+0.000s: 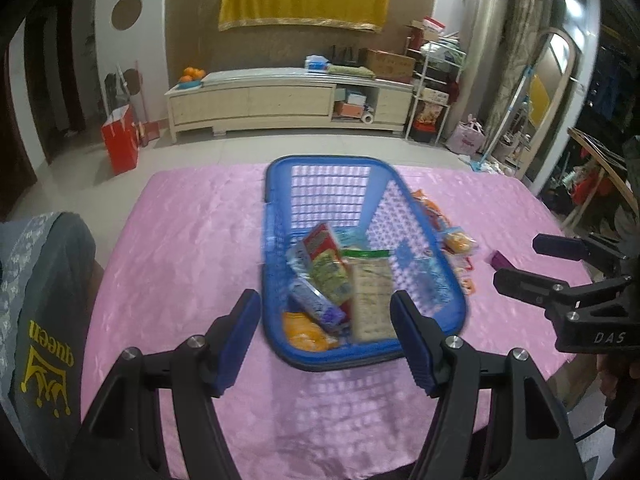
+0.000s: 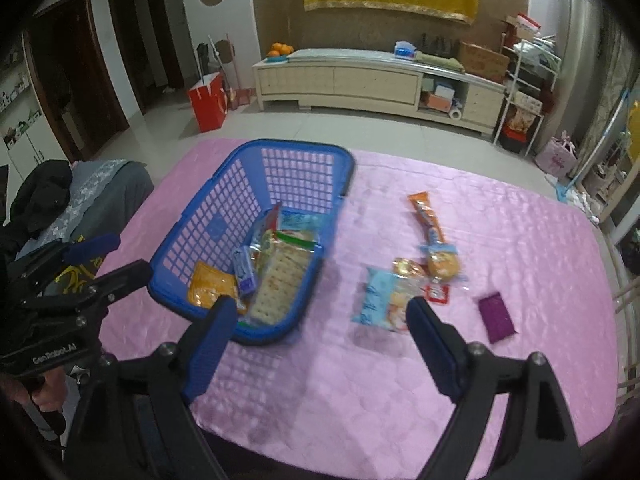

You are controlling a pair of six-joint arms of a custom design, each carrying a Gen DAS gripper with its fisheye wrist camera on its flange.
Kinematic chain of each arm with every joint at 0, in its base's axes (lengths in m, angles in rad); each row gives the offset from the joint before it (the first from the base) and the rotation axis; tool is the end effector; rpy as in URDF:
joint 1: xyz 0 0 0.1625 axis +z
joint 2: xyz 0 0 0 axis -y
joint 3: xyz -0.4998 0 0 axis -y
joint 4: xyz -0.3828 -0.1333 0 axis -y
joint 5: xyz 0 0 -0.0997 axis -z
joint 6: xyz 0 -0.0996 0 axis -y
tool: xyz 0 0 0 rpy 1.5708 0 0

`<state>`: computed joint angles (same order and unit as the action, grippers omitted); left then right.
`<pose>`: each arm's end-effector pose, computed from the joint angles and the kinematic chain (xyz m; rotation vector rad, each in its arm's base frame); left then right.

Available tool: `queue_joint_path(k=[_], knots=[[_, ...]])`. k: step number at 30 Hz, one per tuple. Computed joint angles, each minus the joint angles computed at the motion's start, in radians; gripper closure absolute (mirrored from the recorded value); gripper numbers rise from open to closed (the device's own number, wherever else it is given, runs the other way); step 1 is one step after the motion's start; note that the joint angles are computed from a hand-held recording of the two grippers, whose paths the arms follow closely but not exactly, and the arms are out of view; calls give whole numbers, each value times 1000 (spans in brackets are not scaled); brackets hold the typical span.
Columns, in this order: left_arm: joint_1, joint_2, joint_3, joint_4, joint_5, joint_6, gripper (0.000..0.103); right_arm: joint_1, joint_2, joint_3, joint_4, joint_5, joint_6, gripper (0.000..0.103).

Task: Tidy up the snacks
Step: 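Move both grippers back over the remaining snacks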

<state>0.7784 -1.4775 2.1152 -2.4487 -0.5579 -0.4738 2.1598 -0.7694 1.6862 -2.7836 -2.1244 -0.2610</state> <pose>-0.1771 -0.4805 0.4047 0.2105 2.2702 -0.9679 0.4628 -0.5470 0.1544 0.9714 -2.4133 0.5029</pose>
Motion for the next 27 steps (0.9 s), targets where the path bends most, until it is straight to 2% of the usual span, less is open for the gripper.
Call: queue_joint_path(k=[7,13,15,19,25,26,27], knots=[[-55,82,-14,-14,-26,-8,38,-35,-94,85,-61,-15,-41,14],[-66,184,-41,-48,-69,18,37,-73,-144,133,-119,-38,-90,14],[-67,212,-45,-72,-79,24,18,-87,-159,151,-145,-48,-109,14],[-66,266,-64,-97,-110,13,16,-121,-182,183,-189,-70,-108,14],[-59,359,-116,-77,-105,8,16,-181,-199,203,-201,-57,-102,14],[-59,376,-126,-67,-96,6,15,-193,-200,204,-202,-49,-107,14],[-58,393,-137,-52,-88,1,10,-201,-201,206,-202,-45,-110,14]])
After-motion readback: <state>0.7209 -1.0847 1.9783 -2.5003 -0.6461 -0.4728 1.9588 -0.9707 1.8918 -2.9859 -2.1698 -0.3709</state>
